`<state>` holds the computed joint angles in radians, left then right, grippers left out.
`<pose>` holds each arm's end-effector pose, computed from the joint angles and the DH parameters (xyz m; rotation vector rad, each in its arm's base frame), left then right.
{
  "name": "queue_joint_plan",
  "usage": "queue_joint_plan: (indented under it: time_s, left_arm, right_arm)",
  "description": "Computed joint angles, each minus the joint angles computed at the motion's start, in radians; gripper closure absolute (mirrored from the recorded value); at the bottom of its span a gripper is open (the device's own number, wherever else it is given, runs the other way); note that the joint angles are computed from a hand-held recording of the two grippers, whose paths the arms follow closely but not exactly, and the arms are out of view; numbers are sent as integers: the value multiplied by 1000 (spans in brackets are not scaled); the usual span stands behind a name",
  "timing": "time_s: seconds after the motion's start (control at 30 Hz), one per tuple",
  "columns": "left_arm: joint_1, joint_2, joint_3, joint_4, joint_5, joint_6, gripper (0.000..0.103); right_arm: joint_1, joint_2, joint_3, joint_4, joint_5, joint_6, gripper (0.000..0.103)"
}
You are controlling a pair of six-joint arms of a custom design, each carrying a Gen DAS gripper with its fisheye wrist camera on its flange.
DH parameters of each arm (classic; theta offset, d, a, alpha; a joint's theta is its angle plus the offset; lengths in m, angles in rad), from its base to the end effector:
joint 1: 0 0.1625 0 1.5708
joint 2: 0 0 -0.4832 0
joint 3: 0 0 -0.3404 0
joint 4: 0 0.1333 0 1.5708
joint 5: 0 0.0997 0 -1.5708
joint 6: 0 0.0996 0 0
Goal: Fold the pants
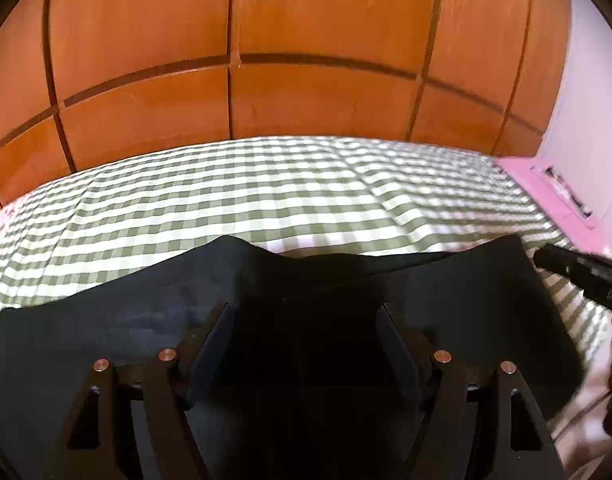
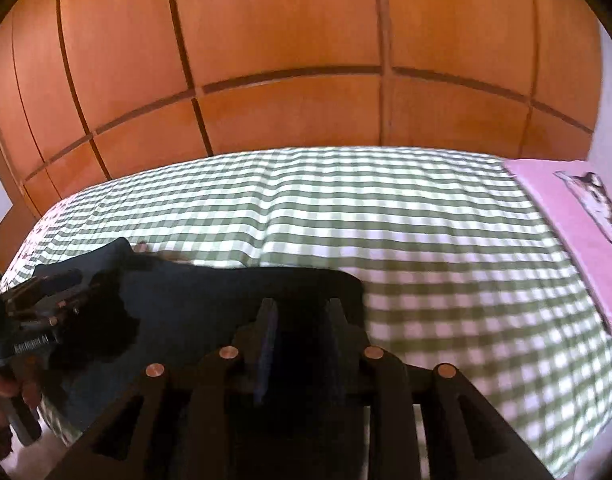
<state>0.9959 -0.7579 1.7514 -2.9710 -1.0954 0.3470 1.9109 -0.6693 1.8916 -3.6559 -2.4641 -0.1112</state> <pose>-0.2105 -0.6540 0.1675 1.0606 2.4333 -0.6161 0.2551 -0.5541 0.1775 0.0188 -2.1764 1.0882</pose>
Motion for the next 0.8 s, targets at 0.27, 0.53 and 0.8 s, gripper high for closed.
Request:
queue_joint_plan:
  time_s: [0.27, 0.53, 0.8]
  left_arm:
    - [75, 42, -60, 51, -59, -117, 5]
    - [66, 38, -10, -52, -35, -77, 4]
    - [43, 23, 39, -119, 34, -64, 4]
  right_arm:
    - [-75, 64, -86, 11, -3, -36, 78]
    - [-73, 123, -84, -192, -11, -153, 78]
    - [-64, 127, -91, -194, -33, -173, 78]
